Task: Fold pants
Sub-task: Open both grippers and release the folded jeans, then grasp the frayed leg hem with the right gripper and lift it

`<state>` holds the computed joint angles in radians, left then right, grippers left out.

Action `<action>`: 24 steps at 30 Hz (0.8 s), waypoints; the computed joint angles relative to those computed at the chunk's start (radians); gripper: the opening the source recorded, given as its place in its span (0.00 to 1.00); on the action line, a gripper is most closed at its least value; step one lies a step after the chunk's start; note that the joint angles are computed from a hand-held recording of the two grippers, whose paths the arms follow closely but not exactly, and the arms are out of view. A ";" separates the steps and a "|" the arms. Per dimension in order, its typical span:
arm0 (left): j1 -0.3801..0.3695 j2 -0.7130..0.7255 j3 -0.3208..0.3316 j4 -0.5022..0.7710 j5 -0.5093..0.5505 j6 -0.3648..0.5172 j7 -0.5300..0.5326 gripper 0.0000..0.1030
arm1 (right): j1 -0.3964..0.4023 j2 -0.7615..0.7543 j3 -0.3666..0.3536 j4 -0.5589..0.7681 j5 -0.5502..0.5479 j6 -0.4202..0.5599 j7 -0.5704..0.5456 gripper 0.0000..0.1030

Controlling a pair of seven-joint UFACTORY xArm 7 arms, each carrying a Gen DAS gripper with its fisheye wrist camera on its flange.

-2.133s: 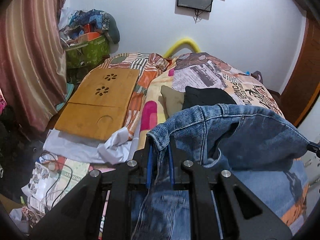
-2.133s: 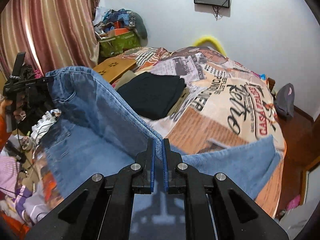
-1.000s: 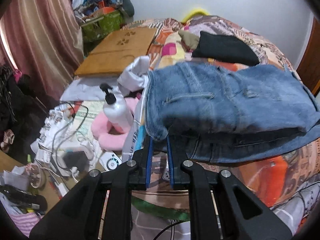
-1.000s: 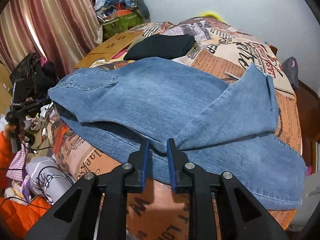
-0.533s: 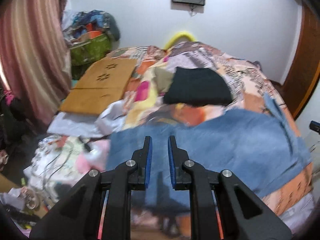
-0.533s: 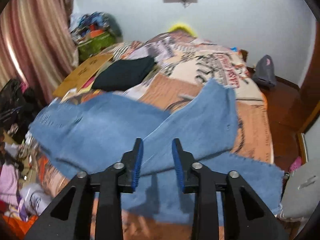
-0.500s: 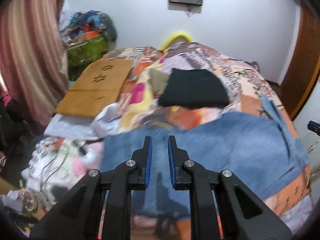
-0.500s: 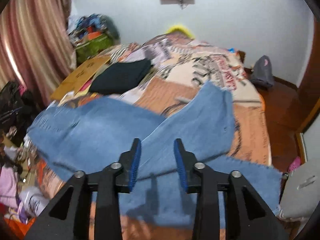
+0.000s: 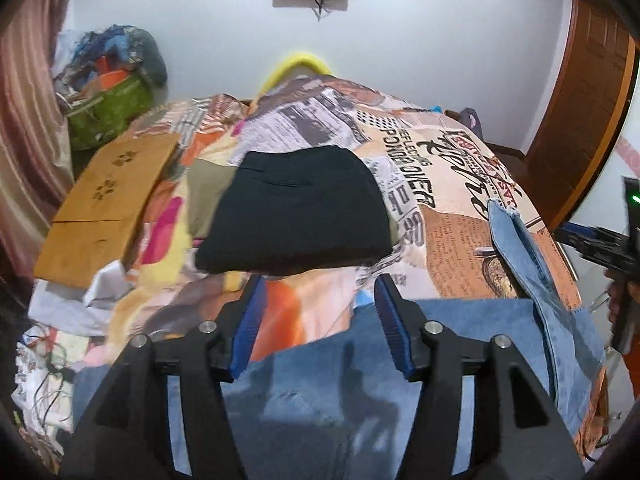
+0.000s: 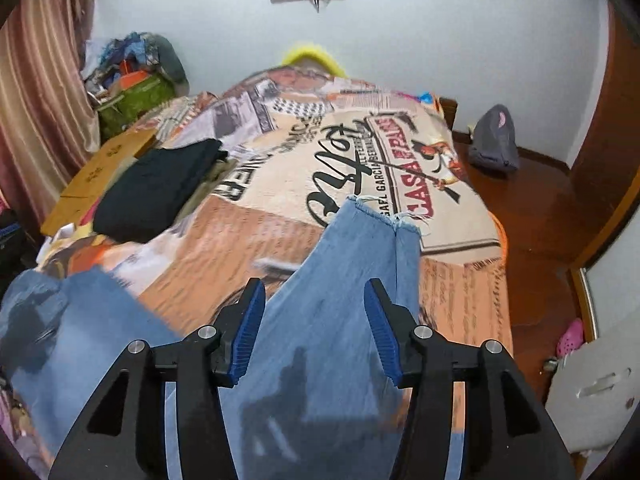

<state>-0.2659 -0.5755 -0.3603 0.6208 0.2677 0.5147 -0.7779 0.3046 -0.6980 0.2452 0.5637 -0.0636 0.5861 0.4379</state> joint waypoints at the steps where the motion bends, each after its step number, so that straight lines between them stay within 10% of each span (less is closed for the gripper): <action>1: 0.004 0.034 -0.003 0.015 0.002 -0.010 0.002 0.55 | -0.011 0.035 -0.004 0.012 -0.006 -0.015 -0.006 0.46; 15: -0.009 0.338 0.013 0.126 0.162 -0.061 -0.102 0.62 | -0.051 0.561 -0.112 0.211 0.063 -0.201 -0.117 0.46; 19: -0.060 0.368 0.036 0.149 0.140 -0.053 -0.095 0.62 | -0.078 0.535 -0.092 0.186 -0.029 -0.212 -0.069 0.12; 24: -0.124 0.377 0.023 0.181 0.130 -0.025 -0.103 0.62 | -0.061 0.452 -0.135 0.154 0.076 -0.172 -0.140 0.07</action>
